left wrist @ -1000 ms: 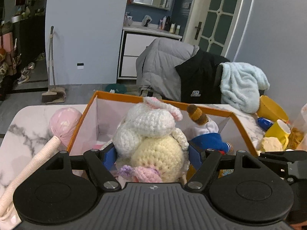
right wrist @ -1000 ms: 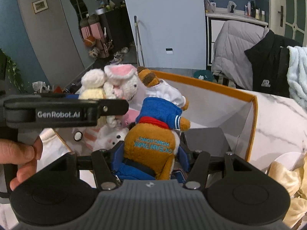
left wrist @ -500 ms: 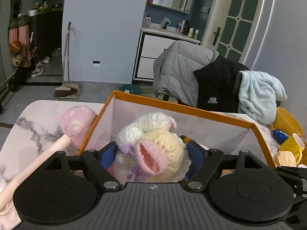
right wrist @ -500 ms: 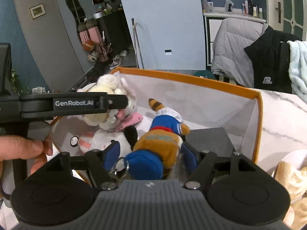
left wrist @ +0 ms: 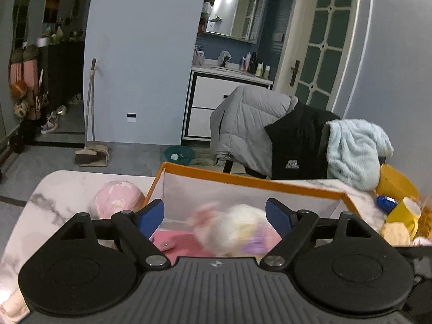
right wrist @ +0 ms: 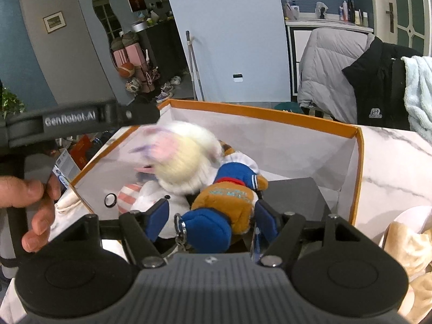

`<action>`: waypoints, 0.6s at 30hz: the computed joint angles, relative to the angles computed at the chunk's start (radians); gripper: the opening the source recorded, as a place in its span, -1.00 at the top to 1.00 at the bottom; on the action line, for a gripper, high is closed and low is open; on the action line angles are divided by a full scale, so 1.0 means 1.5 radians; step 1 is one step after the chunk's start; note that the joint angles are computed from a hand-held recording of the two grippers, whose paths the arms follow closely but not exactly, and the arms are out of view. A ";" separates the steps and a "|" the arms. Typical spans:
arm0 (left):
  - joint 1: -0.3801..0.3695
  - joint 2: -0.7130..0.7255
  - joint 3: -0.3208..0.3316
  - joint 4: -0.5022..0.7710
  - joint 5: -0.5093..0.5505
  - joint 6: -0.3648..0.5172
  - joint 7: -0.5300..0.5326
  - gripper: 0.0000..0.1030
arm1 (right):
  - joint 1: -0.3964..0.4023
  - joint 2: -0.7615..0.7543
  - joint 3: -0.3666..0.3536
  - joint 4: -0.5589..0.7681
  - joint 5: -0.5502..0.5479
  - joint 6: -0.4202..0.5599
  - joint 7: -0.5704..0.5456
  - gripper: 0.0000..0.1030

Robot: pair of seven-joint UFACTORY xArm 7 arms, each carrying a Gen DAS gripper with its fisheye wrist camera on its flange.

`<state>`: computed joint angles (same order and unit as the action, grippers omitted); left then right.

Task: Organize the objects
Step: 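Open both tools to drop the bunny and plush into the orange box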

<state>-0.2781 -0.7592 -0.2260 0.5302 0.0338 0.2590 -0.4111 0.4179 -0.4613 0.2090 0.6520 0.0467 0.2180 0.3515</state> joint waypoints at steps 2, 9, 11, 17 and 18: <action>-0.006 -0.004 0.006 -0.005 -0.001 0.005 0.005 -0.89 | -0.001 -0.005 0.005 -0.002 -0.003 0.001 0.004 -0.39; -0.051 -0.068 0.044 -0.050 -0.029 0.025 0.030 -0.89 | 0.016 -0.043 -0.009 -0.021 0.003 0.020 -0.014 -0.39; -0.065 -0.099 0.054 -0.067 -0.035 0.035 0.048 -0.89 | 0.019 -0.063 -0.015 -0.030 0.007 0.030 -0.021 -0.39; -0.087 -0.187 0.086 -0.106 -0.081 0.074 0.063 -0.89 | 0.008 -0.120 -0.015 -0.051 0.011 0.066 -0.024 -0.39; -0.085 -0.199 0.086 -0.109 -0.087 0.081 0.062 -0.89 | 0.007 -0.130 -0.014 -0.054 0.011 0.073 -0.023 -0.39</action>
<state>-0.4059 -1.0581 -0.0965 0.3668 -0.0962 0.3798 -0.3180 0.4278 -0.6564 0.1880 0.5710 0.0630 0.3270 0.3168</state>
